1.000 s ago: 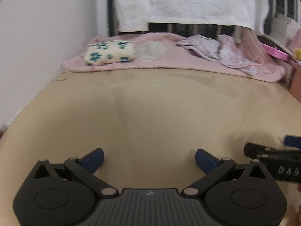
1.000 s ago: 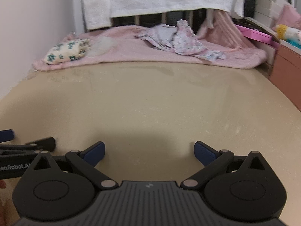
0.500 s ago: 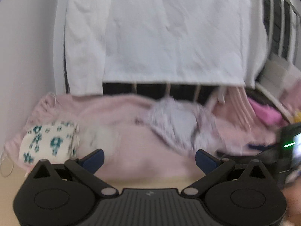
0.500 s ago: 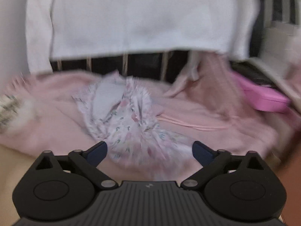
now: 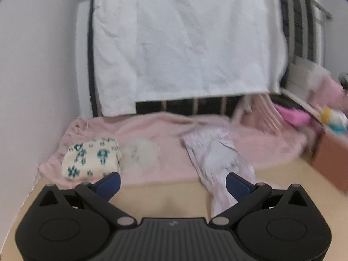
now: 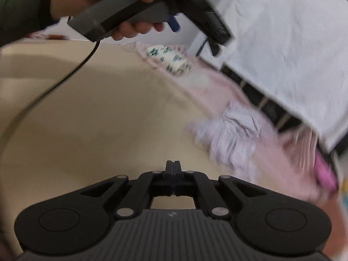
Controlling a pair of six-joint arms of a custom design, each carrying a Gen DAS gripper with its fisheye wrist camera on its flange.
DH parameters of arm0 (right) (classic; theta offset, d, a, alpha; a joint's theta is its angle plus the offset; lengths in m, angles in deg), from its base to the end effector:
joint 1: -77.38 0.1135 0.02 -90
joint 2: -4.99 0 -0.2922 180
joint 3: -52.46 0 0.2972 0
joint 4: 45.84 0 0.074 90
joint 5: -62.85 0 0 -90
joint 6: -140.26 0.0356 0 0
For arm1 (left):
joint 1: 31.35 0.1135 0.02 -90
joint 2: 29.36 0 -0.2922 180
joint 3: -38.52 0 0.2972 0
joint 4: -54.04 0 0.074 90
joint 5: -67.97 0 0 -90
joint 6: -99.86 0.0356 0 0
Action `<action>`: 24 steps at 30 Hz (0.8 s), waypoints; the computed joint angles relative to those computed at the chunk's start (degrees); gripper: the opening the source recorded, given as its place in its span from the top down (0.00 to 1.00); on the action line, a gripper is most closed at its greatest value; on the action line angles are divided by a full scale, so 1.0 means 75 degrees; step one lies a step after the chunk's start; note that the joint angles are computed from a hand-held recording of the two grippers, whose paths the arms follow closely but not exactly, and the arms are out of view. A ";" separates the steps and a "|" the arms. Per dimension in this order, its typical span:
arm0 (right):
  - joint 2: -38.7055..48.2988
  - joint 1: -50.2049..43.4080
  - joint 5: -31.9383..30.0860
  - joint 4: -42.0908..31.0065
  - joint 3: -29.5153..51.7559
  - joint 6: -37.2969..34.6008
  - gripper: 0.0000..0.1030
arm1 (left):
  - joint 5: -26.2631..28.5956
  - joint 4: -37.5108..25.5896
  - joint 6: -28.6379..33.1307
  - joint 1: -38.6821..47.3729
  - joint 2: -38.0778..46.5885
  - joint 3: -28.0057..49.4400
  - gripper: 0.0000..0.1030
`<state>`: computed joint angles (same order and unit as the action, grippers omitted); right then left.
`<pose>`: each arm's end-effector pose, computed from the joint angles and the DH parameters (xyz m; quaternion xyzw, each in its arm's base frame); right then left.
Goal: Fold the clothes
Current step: 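Grasp the pink floral garment with the right tool while the left tool grasps it too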
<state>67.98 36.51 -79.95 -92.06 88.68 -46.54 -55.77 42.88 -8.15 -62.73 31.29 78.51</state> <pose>0.1551 -0.0967 0.1486 -0.4735 0.7516 0.0352 0.4579 0.2177 -0.1096 0.2087 -0.0428 0.8470 0.0360 0.5287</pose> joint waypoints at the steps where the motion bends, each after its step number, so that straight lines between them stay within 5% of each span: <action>1: 0.0395 -0.0712 -0.0084 -0.0887 0.0291 -0.0587 1.00 | -0.0309 -0.0161 -0.0172 -0.0436 -0.0134 -0.0179 0.00; 2: 0.0663 -0.1181 -0.0165 -0.1248 0.0491 -0.0686 0.97 | -0.0589 -0.0316 -0.0395 -0.0844 -0.0176 -0.0293 0.00; 4: 0.0867 -0.1586 -0.0424 -0.0855 0.0677 0.0265 0.74 | -0.1068 -0.0379 -0.0906 -0.1599 0.0043 -0.0398 0.00; 5: 0.0900 -0.1515 -0.0570 -0.0173 0.0715 0.1327 0.49 | -0.1277 -0.0178 -0.1074 -0.1887 0.0414 -0.0347 0.00; 6: 0.0911 -0.1349 -0.0684 0.0716 0.0728 0.2624 0.37 | -0.1398 0.0103 -0.1010 -0.2049 0.0862 -0.0241 0.00; 9: 0.1715 -0.0306 -0.0166 0.3263 0.1142 0.5650 0.37 | -0.1604 0.1365 0.0140 -0.2024 0.2832 0.0367 0.00; 12: 0.3052 0.1436 0.1506 0.5384 0.1646 0.7609 0.37 | -0.1611 0.2737 0.1364 -0.1647 0.4580 0.1027 0.05; 17: 0.5357 0.3303 0.3273 0.5353 0.3496 0.8735 0.37 | -0.1142 0.2562 0.1574 -0.0955 0.5803 0.2248 0.07; 19: 0.5683 0.3589 0.3439 0.5663 0.3517 0.9276 0.37 | -0.0904 0.2232 0.1543 -0.0690 0.6155 0.2687 0.41; 20: 0.5954 0.3701 0.3507 0.5498 0.3778 0.9406 0.43 | -0.0626 0.1934 0.1267 -0.0513 0.6202 0.2818 0.94; 21: 0.6134 0.3782 0.3562 0.5380 0.3952 0.9522 0.81 | -0.0353 0.1661 0.0950 -0.0339 0.6229 0.2921 0.96; 22: 0.6252 0.3854 0.3605 0.5371 0.4034 0.9668 0.94 | -0.0073 0.1400 0.0651 -0.0163 0.6263 0.3029 0.98; 24: 0.6199 0.3922 0.3572 0.5183 0.4013 0.9819 0.98 | 0.0060 0.1643 0.0614 -0.0046 0.6074 0.2672 0.99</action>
<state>114.47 65.92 -53.16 -53.19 118.78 27.11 -55.32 55.21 -3.55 -63.08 76.85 98.54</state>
